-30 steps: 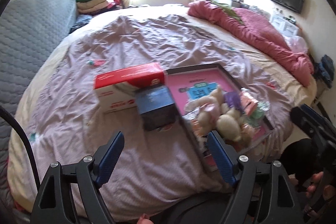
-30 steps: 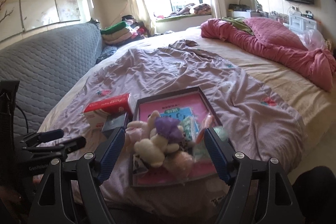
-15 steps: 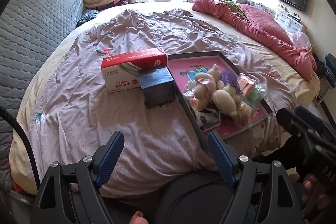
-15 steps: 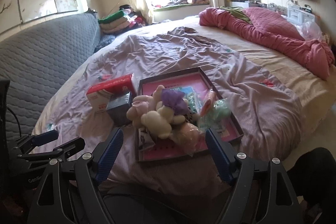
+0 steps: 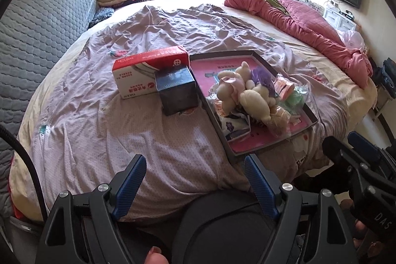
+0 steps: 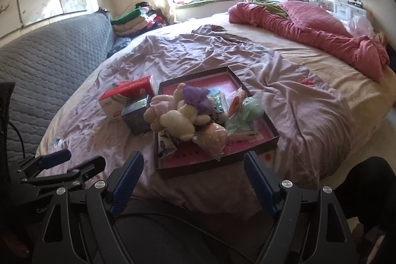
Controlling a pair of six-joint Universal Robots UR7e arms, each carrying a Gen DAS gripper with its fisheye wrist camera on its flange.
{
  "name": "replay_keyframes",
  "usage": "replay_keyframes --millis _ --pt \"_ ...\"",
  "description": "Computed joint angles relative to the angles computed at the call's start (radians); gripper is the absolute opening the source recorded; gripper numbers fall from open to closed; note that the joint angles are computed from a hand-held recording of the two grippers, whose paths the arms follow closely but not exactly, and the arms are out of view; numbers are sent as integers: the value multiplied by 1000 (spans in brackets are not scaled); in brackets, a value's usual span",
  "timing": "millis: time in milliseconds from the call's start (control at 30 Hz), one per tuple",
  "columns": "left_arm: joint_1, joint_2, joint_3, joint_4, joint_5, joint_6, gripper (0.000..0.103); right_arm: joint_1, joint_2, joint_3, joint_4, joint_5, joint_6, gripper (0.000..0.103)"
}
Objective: Organize soft objects
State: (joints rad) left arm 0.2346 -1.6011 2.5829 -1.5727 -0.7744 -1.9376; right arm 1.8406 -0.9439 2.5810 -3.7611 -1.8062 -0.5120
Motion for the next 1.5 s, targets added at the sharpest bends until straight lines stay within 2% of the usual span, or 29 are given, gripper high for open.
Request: replay_keyframes --millis 500,1500 --pt "20 11 5 -20 -9 2 81 6 34 -2 -13 -6 -20 84" --pt "41 7 12 -36 -20 7 81 6 29 -5 12 -4 -25 84"
